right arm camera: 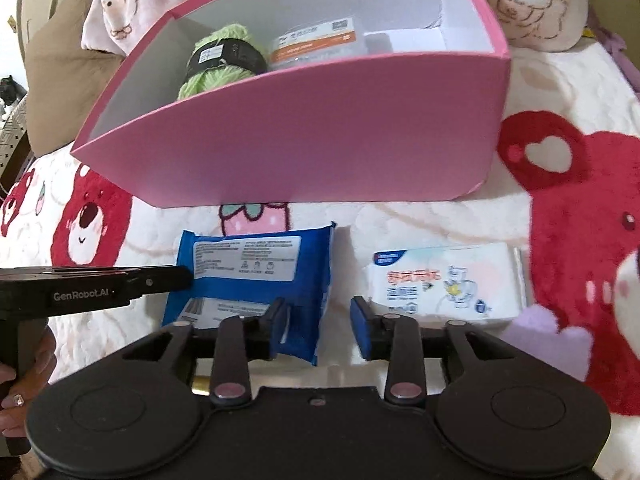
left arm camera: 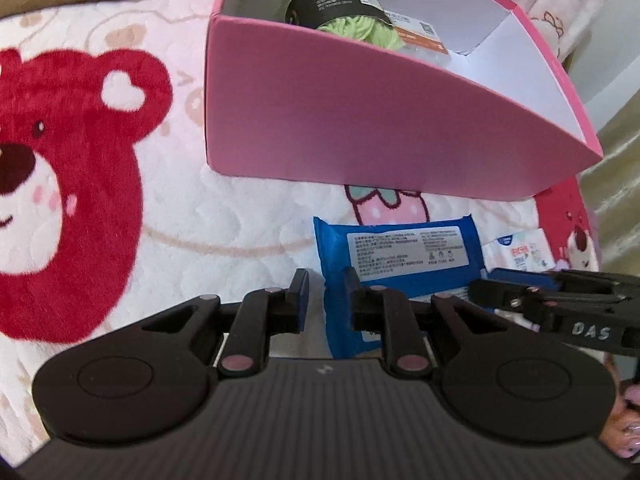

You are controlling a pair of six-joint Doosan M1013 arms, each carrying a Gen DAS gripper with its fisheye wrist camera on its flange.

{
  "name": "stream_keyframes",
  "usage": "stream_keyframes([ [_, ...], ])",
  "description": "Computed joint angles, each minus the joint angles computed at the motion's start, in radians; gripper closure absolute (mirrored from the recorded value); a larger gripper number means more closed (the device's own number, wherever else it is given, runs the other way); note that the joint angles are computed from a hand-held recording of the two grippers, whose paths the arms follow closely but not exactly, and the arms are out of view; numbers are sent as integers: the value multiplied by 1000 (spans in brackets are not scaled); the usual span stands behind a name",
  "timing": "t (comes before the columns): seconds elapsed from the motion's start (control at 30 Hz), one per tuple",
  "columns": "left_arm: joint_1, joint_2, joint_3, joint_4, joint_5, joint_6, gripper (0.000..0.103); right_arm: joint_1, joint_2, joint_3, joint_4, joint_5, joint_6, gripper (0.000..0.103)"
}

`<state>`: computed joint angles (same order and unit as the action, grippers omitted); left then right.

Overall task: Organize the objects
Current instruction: 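Lift the blue wet-wipe pack with the left tool toward the pink box, then lower the wet-wipe pack with the left tool into the pink box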

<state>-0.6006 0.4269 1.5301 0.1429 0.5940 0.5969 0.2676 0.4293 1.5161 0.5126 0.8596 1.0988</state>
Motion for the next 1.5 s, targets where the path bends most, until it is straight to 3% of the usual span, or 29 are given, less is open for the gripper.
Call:
stream_keyframes([
  [0.13,9,3,3,-99,-28,57,63,8,9,-7,8,9,-18,59],
  [0.3,0,21,-14,-111,-52,84,57,21,13,-11,-18,-4,-27,57],
  [0.47,-8,40,-38,-83,-42,73,59,39,4,-2,-58,-33,-57,64],
  [0.53,-13,38,-37,-79,-47,74,68,48,-2,2,-87,-50,-58,65],
  [0.63,-19,37,-40,-86,-45,70,71,54,-10,8,-109,-62,-56,65],
  [1.13,-75,-26,-24,20,-24,-12,73,63,-95,48,-110,-85,-95,65],
  [1.5,-132,-105,6,164,18,-147,73,67,-163,73,-103,-86,-150,64],
])
